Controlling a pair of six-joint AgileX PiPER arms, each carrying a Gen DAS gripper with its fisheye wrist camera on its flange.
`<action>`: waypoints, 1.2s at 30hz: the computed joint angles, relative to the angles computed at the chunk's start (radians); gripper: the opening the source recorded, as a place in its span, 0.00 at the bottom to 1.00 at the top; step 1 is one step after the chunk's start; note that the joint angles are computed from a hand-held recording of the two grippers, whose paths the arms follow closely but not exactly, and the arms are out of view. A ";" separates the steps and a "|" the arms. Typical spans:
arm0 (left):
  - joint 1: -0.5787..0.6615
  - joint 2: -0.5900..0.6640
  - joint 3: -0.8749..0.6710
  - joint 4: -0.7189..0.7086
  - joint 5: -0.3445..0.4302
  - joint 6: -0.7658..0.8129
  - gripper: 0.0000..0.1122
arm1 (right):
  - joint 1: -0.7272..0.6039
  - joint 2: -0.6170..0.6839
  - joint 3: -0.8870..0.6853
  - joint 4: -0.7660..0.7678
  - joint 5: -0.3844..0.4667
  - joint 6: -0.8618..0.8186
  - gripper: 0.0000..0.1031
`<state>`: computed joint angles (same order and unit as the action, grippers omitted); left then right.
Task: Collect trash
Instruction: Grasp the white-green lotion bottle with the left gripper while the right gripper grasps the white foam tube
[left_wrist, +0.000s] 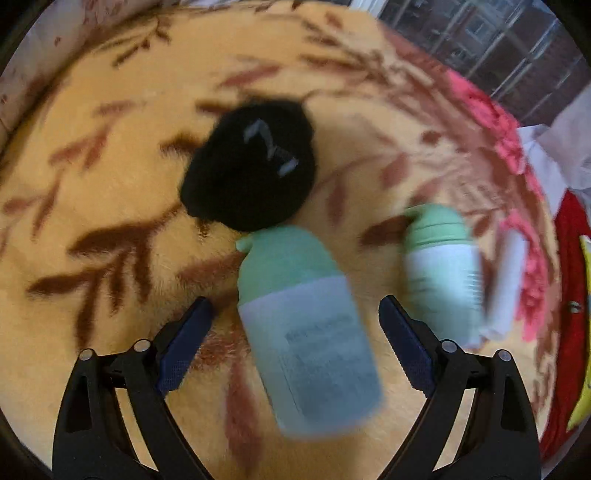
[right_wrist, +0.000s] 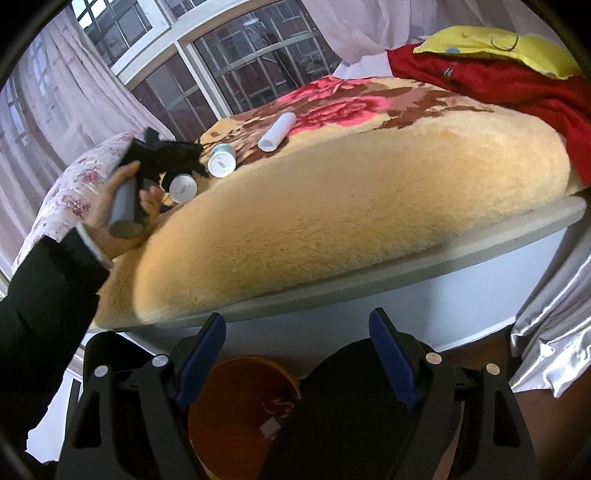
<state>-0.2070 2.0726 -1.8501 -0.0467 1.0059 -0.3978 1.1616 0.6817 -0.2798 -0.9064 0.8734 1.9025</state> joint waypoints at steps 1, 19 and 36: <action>-0.016 -0.013 0.024 0.042 -0.030 -0.011 0.79 | -0.020 0.001 0.000 0.005 -0.018 -0.017 0.76; 0.258 -0.429 0.543 -0.141 -0.260 0.662 0.47 | -0.598 0.209 -0.346 0.474 -0.296 -0.967 0.78; 0.341 -0.427 0.729 -0.360 -0.515 0.964 0.45 | -1.059 1.517 -1.920 0.952 0.287 -1.332 0.69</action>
<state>0.1336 1.6460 -1.1215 -0.4066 0.4905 0.5658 0.1031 2.1991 -2.1996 0.0457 1.1600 0.5709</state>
